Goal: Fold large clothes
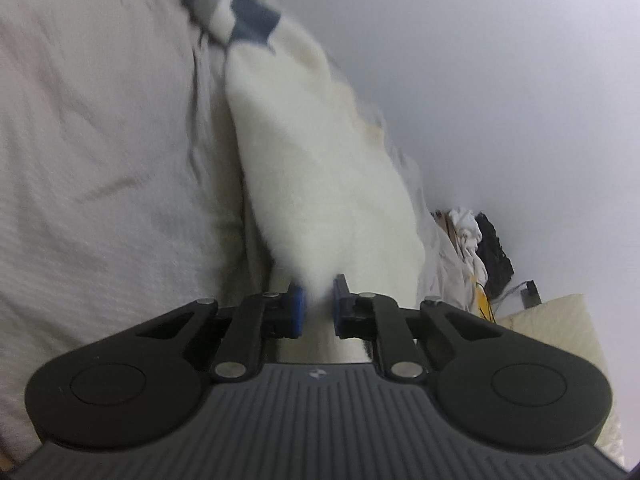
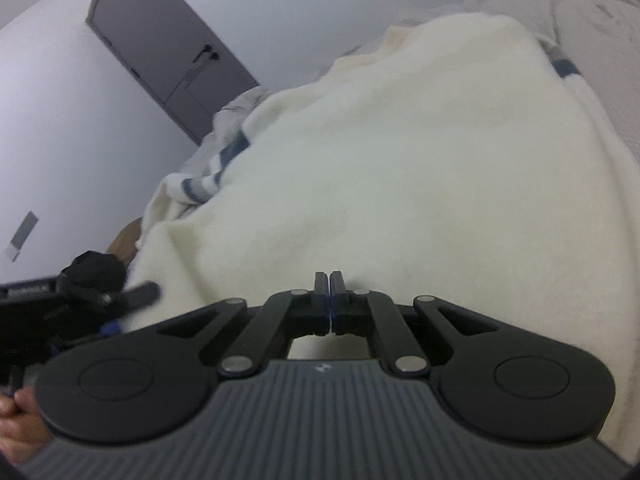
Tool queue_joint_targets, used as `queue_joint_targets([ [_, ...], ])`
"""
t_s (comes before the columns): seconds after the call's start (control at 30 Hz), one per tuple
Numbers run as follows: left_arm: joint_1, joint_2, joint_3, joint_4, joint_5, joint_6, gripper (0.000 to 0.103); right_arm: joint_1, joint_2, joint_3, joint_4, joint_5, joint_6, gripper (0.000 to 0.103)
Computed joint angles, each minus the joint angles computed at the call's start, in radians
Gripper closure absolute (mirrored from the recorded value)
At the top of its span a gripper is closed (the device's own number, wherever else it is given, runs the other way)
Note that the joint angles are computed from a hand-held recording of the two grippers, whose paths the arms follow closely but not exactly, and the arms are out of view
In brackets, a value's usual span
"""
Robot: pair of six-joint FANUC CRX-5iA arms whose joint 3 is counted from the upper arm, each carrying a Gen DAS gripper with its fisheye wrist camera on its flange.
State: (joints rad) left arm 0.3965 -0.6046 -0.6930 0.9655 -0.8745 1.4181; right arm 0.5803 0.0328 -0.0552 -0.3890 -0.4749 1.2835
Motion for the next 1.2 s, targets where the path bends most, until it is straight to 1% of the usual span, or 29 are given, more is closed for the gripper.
queue_joint_targets([
  [0.07, 0.068, -0.045, -0.013, 0.013, -0.05, -0.001, 0.095, -0.005, -0.009, 0.006, -0.042, -0.008, 0.051, 0.098],
  [0.1, 0.125, -0.072, -0.02, 0.017, -0.092, -0.016, 0.095, -0.006, -0.013, 0.01, -0.064, -0.014, 0.083, 0.098],
  [0.17, 0.194, -0.108, -0.006, -0.022, -0.139, -0.002, 0.095, -0.001, -0.022, 0.011, -0.078, -0.02, 0.126, 0.098],
  [0.2, 0.226, -0.115, 0.001, -0.026, -0.167, -0.002, 0.095, 0.006, -0.026, 0.009, -0.074, -0.019, 0.137, 0.098],
  [0.27, 0.311, -0.106, 0.033, -0.03, -0.264, -0.012, 0.095, 0.017, -0.032, 0.011, -0.076, -0.023, 0.167, 0.098],
  [0.3, 0.339, -0.09, 0.052, -0.029, -0.3, -0.02, 0.095, 0.02, -0.034, 0.014, -0.084, -0.024, 0.189, 0.098],
  [0.37, 0.378, -0.057, 0.104, -0.048, -0.361, -0.033, 0.095, 0.026, -0.039, 0.017, -0.092, -0.028, 0.225, 0.098],
  [0.43, 0.413, -0.02, 0.161, -0.055, -0.416, -0.056, 0.096, 0.014, -0.049, 0.023, -0.139, -0.05, 0.284, 0.098],
  [0.53, 0.418, 0.023, 0.261, -0.095, -0.438, -0.089, 0.096, -0.029, -0.046, 0.059, -0.296, -0.119, 0.437, 0.098],
  [0.57, 0.413, 0.035, 0.291, -0.108, -0.442, -0.094, 0.096, -0.036, -0.047, 0.067, -0.326, -0.136, 0.48, 0.098],
  [0.63, 0.377, 0.053, 0.345, -0.161, -0.426, -0.108, 0.096, -0.033, -0.052, 0.07, -0.345, -0.146, 0.538, 0.098],
  [0.7, 0.345, 0.062, 0.363, -0.202, -0.402, -0.095, 0.095, -0.041, -0.046, 0.088, -0.373, -0.187, 0.601, 0.097],
  [0.73, 0.319, 0.063, 0.36, -0.22, -0.377, -0.059, 0.095, -0.039, -0.043, 0.094, -0.371, -0.202, 0.617, 0.097],
  [0.83, 0.3, 0.063, 0.312, -0.228, -0.318, 0.019, 0.095, -0.018, -0.035, 0.105, -0.321, -0.223, 0.628, 0.095],
  [0.87, 0.295, 0.065, 0.285, -0.209, -0.298, 0.037, 0.095, -0.002, -0.033, 0.103, -0.286, -0.219, 0.616, 0.087],
  [0.9, 0.286, 0.065, 0.257, -0.189, -0.271, 0.051, 0.095, 0.005, -0.037, 0.098, -0.269, -0.218, 0.615, 0.075],
  [0.93, 0.275, 0.062, 0.235, -0.183, -0.242, 0.071, 0.095, 0.012, -0.037, 0.095, -0.259, -0.216, 0.621, 0.069],
  [0.97, 0.258, 0.057, 0.217, -0.188, -0.203, 0.084, 0.095, 0.018, -0.043, 0.086, -0.253, -0.214, 0.633, 0.056],
  [1.0, 0.237, 0.053, 0.207, -0.207, -0.16, 0.09, 0.095, 0.03, -0.05, 0.075, -0.232, -0.202, 0.637, 0.05],
  [1.07, 0.203, 0.059, 0.211, -0.27, -0.109, 0.115, 0.095, 0.06, -0.057, 0.055, -0.178, -0.179, 0.635, 0.05],
  [1.2, 0.202, 0.084, 0.201, -0.273, -0.106, 0.115, 0.095, 0.117, -0.058, 0.017, -0.041, -0.152, 0.59, 0.047],
])
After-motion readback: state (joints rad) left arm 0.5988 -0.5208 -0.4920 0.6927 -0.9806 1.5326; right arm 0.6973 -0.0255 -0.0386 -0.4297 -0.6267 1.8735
